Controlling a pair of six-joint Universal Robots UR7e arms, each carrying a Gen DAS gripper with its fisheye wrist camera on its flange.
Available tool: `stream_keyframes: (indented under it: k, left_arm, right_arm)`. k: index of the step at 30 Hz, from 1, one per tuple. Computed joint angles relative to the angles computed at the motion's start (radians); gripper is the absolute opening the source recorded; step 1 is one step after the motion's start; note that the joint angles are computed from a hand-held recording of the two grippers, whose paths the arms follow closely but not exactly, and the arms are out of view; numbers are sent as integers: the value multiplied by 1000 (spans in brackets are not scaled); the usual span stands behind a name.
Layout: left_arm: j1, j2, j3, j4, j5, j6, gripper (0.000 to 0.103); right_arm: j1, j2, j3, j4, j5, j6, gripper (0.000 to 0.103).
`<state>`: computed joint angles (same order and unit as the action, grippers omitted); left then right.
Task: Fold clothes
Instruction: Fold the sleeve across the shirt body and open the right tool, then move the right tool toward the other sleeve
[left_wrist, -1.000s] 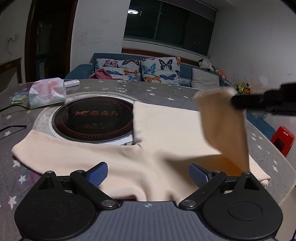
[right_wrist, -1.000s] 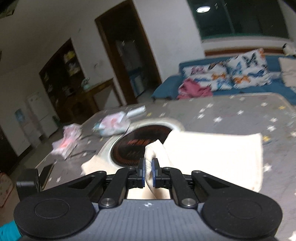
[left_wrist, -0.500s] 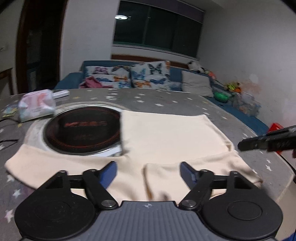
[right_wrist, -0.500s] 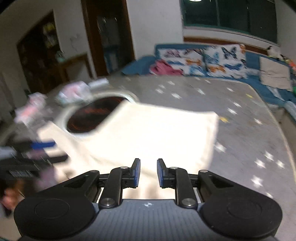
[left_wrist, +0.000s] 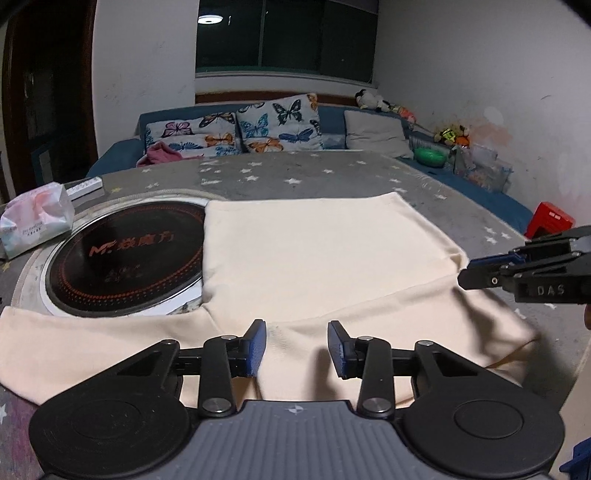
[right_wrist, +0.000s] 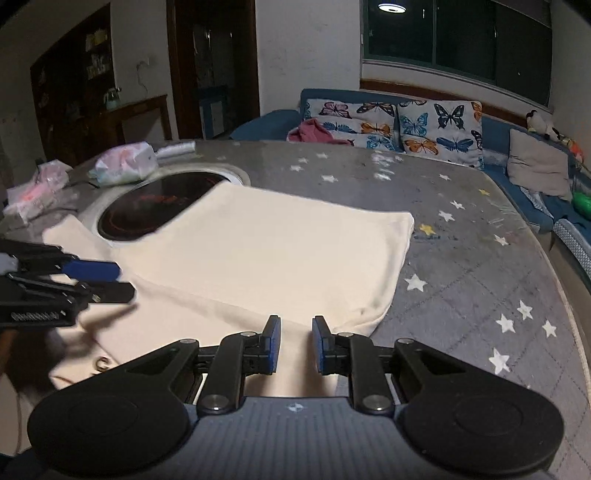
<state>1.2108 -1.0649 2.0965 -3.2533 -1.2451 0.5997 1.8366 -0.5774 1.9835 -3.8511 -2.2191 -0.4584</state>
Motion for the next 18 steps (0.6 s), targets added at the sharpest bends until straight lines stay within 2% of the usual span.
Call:
stream_keyframes:
  k: [4,9,14,18]
  left_arm:
    - [9,2,-4,-2,8,-7,38]
    - [15,-12,-4,-27,21,-40,39]
    - [33,-43,-3,-64,64,-84,46]
    - [56,-61,-16,-107,132,-119,53]
  right_arm:
    - [-8,4,2,-1,-3,10,16]
    - [13,4,-1,3,6,-20,16]
    - [33,13,-20,53,16,-37,18]
    - [56,31,-59,121,49,-67,18]
